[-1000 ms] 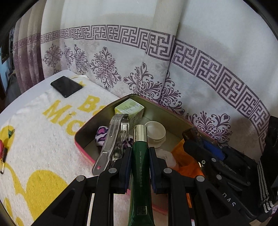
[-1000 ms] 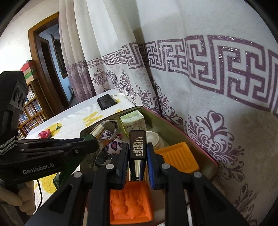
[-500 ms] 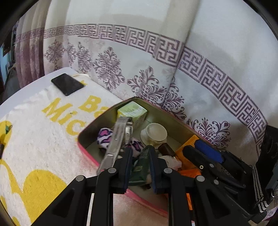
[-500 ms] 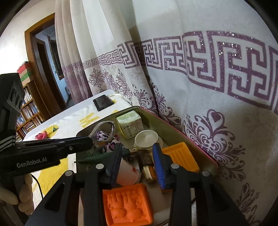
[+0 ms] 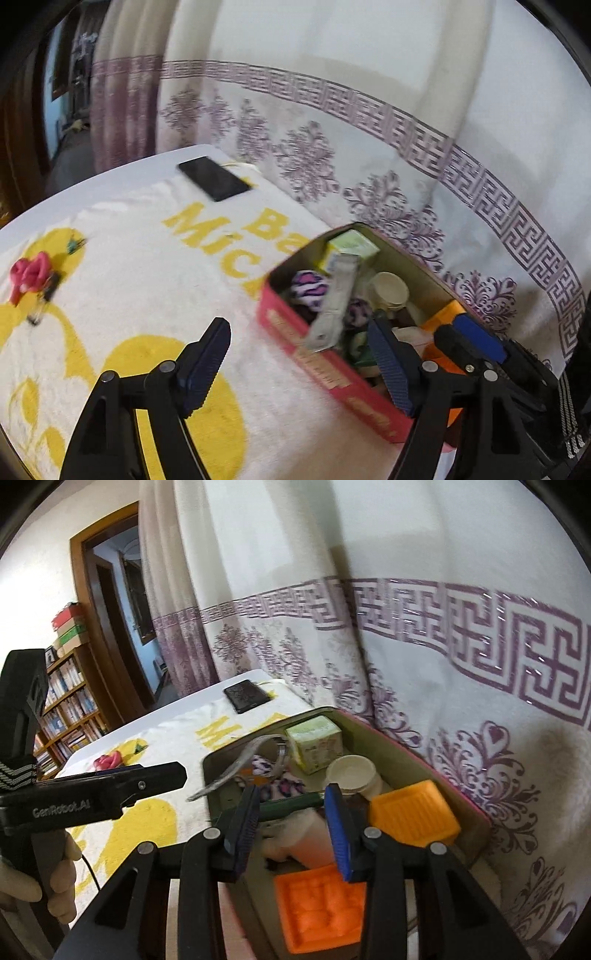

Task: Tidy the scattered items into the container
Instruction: 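Move both grippers back over the towel toward the lighter and curlers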

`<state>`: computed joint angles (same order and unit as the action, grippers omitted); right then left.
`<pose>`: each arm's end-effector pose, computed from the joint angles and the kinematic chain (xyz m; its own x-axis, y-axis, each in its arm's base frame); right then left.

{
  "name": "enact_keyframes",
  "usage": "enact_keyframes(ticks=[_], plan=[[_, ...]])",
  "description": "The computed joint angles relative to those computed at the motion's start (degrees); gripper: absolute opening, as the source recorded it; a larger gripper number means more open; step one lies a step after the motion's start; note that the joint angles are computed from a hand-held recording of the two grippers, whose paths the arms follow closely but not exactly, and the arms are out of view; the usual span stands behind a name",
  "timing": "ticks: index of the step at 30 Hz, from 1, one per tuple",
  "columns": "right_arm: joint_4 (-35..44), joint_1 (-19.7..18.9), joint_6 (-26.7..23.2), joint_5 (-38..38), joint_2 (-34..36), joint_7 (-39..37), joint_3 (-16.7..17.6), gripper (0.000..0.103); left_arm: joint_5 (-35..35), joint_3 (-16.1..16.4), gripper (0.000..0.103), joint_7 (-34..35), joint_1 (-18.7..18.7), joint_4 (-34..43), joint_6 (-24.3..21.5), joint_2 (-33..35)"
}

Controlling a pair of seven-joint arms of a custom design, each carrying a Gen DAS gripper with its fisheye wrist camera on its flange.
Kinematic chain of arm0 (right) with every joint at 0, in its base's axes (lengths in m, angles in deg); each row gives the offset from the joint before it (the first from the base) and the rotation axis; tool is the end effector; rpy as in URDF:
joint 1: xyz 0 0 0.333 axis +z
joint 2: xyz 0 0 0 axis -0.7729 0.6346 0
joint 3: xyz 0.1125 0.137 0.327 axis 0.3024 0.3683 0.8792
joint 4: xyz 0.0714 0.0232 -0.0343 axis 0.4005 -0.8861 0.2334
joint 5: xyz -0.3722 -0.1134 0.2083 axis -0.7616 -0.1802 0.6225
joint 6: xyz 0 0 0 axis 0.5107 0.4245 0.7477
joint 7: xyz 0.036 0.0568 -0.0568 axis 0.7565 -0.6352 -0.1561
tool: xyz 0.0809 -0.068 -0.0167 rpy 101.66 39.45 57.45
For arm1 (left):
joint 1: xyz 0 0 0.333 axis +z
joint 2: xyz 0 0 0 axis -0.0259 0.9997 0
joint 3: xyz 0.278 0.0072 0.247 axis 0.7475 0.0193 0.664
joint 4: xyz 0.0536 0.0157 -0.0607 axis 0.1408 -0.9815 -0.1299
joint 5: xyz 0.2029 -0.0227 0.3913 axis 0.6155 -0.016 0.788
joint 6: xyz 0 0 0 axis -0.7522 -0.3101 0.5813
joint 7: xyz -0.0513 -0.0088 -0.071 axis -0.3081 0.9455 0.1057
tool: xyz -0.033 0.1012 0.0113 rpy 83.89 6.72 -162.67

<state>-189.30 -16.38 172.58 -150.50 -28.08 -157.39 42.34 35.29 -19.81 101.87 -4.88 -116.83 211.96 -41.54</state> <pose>0.4563 0.4205 0.5250 -0.5408 -0.8252 -0.1629 -0.4232 0.4343 -0.7952 0.6531 -0.1696 0.5293 -0.7625 -0.5793 0.2882 -0.6048 0.4797 -0.6357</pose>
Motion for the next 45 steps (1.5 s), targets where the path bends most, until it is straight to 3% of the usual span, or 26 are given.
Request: enact_keyframes(ticks=[4, 16, 24, 30, 34, 40, 45], plan=[[3.0, 0.5, 0.7, -1.6, 2.4, -1.4, -0.1, 0.056, 0.6, 0.9, 0.078, -1.2, 1.1, 0.5, 0.6, 0.6], [13.6, 3.3, 5.0, -2.1, 11.1, -9.5, -2.9, 0.058, 3.2, 2.8, 0.078, -5.2, 5.4, 4.5, 2.6, 4.6], [19.9, 4.5, 11.1, 0.4, 16.8, -16.5, -5.3, 0.077, 5.9, 3.8, 0.078, -11.0, 8.7, 9.3, 4.3, 9.5], [23.7, 4.0, 18.7, 5.4, 21.0, -22.0, -6.9, 0.079, 8.6, 4.0, 0.078, -14.4, 10.7, 12.9, 4.4, 12.9], [27.4, 3.3, 23.4, 9.2, 24.8, -28.4, -7.8, 0.079, 10.2, 4.0, 0.078, -16.2, 11.4, 14.1, 5.3, 14.3], [37.6, 2.9, 24.5, 16.2, 32.5, -41.4, -9.2, 0.079, 11.7, 3.9, 0.078, -18.1, 12.5, 16.5, 4.6, 16.5], [47.7, 1.1, 25.0, 24.1, 40.1, -55.0, -8.2, 0.080, 12.0, 3.8, 0.078, -19.3, 13.4, 18.3, 4.0, 17.8]])
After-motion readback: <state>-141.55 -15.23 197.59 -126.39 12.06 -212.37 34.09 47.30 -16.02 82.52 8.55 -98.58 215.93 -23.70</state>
